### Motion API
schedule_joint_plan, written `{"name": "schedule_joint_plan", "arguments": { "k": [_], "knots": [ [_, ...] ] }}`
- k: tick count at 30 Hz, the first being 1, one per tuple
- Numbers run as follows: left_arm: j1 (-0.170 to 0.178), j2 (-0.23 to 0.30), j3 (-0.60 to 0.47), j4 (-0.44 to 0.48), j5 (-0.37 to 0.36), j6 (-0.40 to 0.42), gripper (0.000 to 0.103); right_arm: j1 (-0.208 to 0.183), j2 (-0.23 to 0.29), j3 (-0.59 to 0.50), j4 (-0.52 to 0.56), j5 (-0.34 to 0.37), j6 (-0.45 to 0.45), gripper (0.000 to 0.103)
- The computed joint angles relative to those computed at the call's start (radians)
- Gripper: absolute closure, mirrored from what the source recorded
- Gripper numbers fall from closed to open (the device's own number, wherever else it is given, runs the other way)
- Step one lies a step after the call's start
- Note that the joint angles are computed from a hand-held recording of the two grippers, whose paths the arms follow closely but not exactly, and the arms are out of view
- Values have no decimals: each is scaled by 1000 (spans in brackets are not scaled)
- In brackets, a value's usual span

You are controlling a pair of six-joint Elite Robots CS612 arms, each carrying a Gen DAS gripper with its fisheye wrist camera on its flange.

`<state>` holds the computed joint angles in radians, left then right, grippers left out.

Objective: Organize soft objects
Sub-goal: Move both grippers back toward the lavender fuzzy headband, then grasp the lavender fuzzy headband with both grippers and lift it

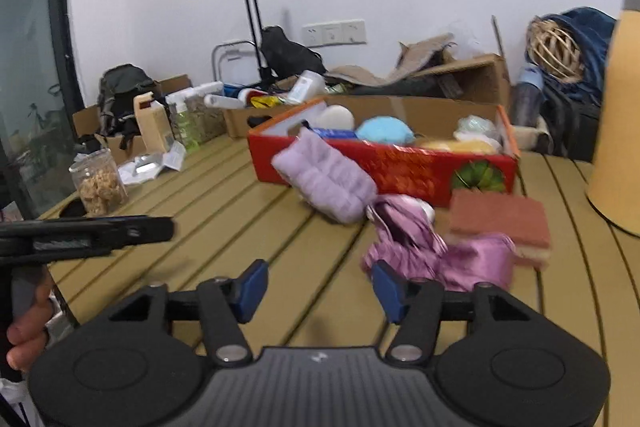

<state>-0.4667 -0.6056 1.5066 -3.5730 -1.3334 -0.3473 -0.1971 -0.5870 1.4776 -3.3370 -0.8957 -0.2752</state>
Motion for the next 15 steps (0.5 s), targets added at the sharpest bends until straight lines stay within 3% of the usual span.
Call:
{"name": "schedule_joint_plan", "arguments": {
  "k": [1,3,5,7,8,10,11,12,15],
  "knots": [
    [3,13,-32,3,-18,15,42,3,13,-31,27,26,-7,53],
    [11,45,-119,50,-38,23,36,12,43,-114,152,60,-4,75],
    [16,90,-233,126,-20,49,34,29,73,-181,213,-6,69,79],
    [16,157,-344,119,32,69,20,45,105,-205,110,-135,167,82],
    [19,190,-395,119,45,49,21,44,117,-207,68,-153,211,86],
    [30,207,-431,181,3,-2,52,37,120,-206,66,-142,256,85],
    [40,205,-429,195,-67,-6,73,33,124,-206,43,-131,266,84],
    [50,201,-422,193,-140,-5,78,32,127,-205,15,-129,263,83],
    [56,150,-344,245,-208,-72,81,28,129,-198,-9,-127,245,83]
  ]
}}
